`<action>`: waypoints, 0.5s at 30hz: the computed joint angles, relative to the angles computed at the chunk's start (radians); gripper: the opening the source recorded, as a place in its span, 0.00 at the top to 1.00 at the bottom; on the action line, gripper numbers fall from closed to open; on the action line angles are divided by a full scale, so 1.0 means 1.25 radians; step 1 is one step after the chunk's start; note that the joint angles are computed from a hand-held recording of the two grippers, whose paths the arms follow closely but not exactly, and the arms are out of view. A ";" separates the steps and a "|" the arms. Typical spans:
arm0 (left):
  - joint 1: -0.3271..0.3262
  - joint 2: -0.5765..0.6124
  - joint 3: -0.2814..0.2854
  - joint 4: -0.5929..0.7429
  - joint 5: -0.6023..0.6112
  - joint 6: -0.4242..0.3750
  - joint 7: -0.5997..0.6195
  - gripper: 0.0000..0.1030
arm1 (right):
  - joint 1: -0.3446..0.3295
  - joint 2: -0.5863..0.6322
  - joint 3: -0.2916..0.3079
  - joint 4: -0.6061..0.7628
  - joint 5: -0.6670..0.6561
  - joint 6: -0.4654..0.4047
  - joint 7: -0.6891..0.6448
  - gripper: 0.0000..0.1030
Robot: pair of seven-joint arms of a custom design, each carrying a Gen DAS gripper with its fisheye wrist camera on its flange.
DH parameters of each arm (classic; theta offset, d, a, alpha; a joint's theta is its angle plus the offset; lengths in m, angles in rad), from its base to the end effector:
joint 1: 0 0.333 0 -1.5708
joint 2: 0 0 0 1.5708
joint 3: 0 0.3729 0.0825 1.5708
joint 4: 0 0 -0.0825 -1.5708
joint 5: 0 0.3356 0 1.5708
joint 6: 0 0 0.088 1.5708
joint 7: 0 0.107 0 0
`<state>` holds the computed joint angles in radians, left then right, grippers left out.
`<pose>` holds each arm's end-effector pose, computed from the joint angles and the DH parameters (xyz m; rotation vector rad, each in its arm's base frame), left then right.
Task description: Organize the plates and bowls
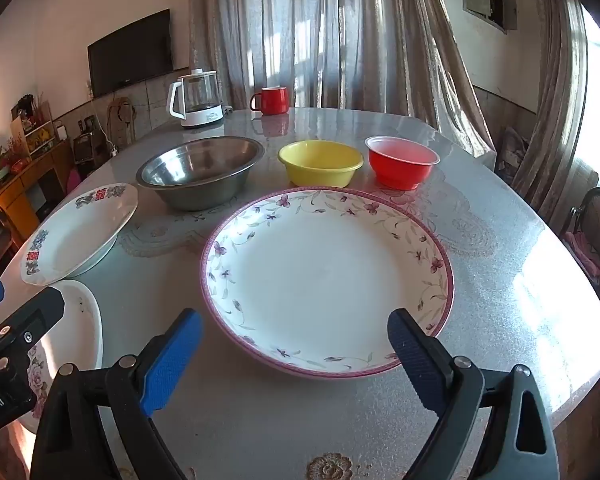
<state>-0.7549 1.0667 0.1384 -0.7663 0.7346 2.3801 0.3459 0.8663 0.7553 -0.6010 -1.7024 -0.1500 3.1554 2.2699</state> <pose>0.6511 -0.5357 0.3943 -1.7520 1.5945 -0.7916 0.6550 0.3139 0.3738 -1.7192 1.6794 -0.7624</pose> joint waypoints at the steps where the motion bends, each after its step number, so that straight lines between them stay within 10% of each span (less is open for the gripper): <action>1: -0.001 0.001 0.003 0.000 0.002 0.000 -0.001 0.00 | -0.003 0.000 0.004 -0.001 0.002 0.006 0.000 0.07; 15: 0.002 0.009 -0.005 0.013 -0.013 -0.004 0.019 0.00 | 0.003 0.003 -0.002 0.002 0.016 0.010 -0.021 0.07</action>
